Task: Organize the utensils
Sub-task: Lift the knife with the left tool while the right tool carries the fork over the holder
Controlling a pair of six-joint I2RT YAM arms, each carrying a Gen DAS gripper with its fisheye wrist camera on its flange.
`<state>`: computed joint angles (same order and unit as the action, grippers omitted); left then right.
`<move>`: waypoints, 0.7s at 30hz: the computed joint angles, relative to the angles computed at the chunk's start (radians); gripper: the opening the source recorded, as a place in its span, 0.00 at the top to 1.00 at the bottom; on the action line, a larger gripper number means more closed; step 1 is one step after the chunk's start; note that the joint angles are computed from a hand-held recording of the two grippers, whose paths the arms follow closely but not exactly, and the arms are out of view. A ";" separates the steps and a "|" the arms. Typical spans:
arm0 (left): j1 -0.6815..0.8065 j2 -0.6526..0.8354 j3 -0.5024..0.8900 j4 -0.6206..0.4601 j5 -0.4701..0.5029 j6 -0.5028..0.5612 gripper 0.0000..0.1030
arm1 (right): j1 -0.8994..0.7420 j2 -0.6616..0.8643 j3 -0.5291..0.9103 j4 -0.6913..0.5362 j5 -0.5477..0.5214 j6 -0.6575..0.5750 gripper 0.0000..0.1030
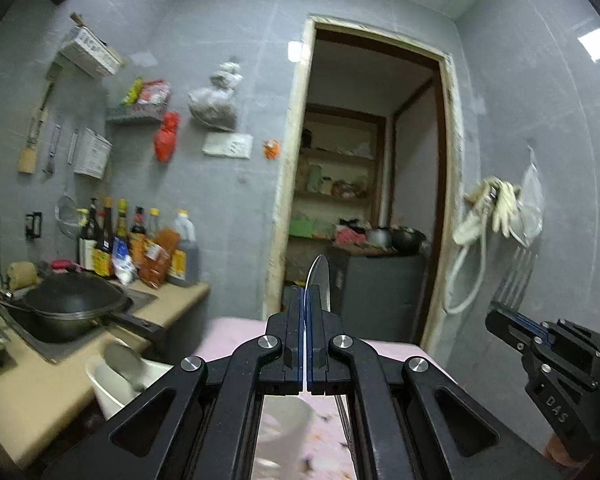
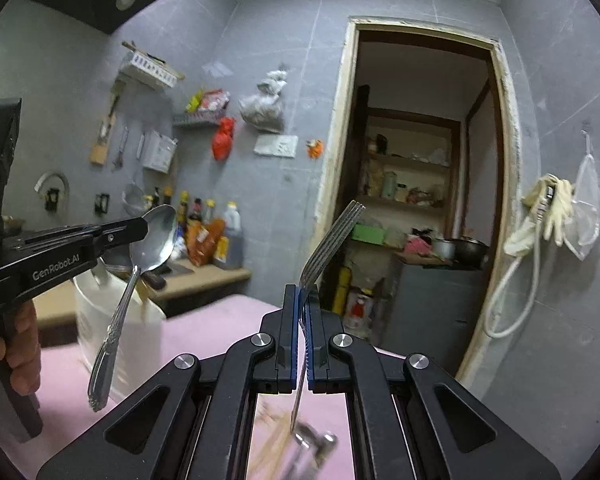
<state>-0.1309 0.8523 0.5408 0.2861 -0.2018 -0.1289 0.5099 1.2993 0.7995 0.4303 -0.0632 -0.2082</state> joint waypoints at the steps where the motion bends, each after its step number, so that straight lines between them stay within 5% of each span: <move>1: 0.044 -0.014 0.010 -0.013 0.025 0.002 1.00 | 0.014 0.009 0.022 -0.010 -0.005 0.008 1.00; 10: 0.404 -0.003 0.067 0.001 0.220 0.021 1.00 | 0.145 0.117 0.191 -0.021 -0.032 0.085 1.00; 21: 0.632 0.232 0.068 0.202 0.333 -0.029 1.00 | 0.236 0.322 0.326 0.007 0.018 0.098 1.00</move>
<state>0.5009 1.0847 0.6086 0.4885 0.1309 -0.1580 0.7456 1.6217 1.1252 0.4376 -0.0452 -0.1100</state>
